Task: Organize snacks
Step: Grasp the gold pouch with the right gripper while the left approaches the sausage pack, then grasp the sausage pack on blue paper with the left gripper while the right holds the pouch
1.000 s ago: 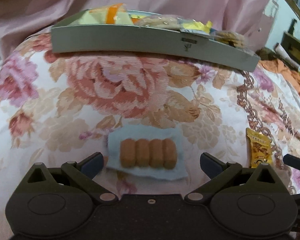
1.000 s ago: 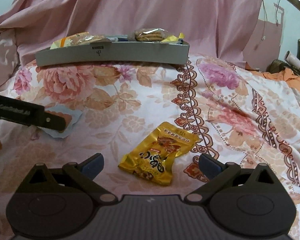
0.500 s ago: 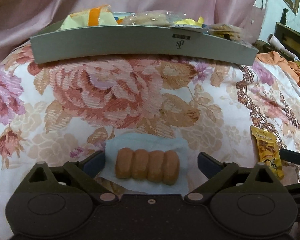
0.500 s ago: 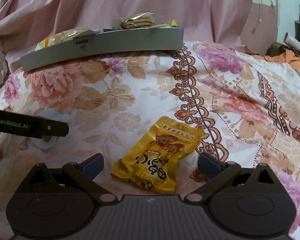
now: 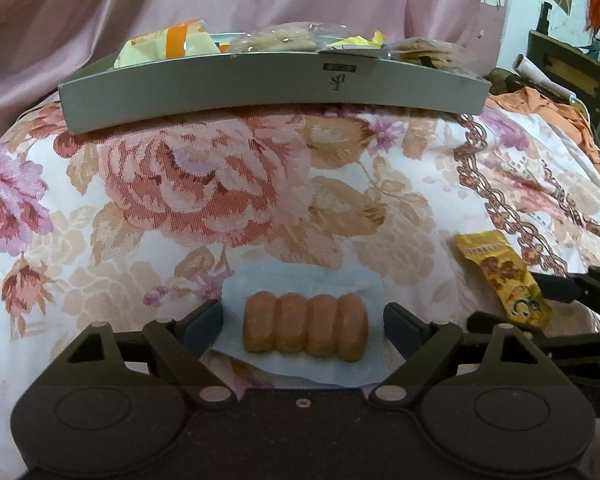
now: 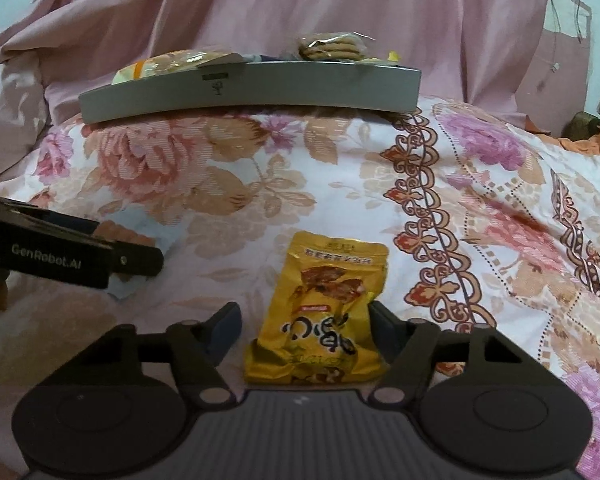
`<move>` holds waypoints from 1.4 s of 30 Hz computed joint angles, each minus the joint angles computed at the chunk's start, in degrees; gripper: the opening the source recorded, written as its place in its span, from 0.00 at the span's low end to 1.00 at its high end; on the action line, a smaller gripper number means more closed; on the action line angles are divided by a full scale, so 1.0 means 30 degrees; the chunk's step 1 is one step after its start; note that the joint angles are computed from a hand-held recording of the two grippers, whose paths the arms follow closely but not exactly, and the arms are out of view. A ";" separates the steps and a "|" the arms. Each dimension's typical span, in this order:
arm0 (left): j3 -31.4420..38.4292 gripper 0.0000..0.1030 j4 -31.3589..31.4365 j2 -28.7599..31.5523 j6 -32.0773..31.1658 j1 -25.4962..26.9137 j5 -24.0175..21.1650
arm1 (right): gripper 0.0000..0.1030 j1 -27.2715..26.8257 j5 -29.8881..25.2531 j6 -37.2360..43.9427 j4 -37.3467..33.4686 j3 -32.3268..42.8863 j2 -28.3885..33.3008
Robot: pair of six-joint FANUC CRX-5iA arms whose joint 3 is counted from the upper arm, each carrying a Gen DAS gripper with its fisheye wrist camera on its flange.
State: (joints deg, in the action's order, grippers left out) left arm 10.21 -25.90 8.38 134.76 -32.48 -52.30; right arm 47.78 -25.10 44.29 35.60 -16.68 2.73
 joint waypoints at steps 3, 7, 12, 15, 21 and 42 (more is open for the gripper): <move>-0.0208 0.85 0.0191 -0.0214 -0.0043 -0.0091 -0.0148 | 0.64 0.0085 -0.0067 0.0161 -0.0078 0.0036 -0.0013; -0.0504 0.85 0.0433 -0.0602 -0.0244 -0.0250 -0.0565 | 0.62 0.0179 -0.0113 0.0326 -0.0233 0.0017 -0.0077; -0.0809 0.85 0.1539 -0.1077 -0.0782 0.0141 -0.0967 | 0.58 0.0371 -0.0016 0.0594 -0.0241 -0.0141 -0.0200; -0.0962 0.85 0.1971 -0.1311 -0.1360 0.0222 -0.1332 | 0.58 0.0569 0.0017 0.1032 -0.0444 -0.0190 -0.0299; -0.1265 0.85 0.2212 -0.1843 -0.1316 0.0079 -0.2075 | 0.57 0.0992 0.0052 0.2596 -0.1949 0.0019 -0.0495; -0.3077 0.90 0.2319 -0.3319 -0.2097 -0.0435 -0.1475 | 0.81 0.1721 -0.0626 0.7001 -0.5797 0.0751 -0.0911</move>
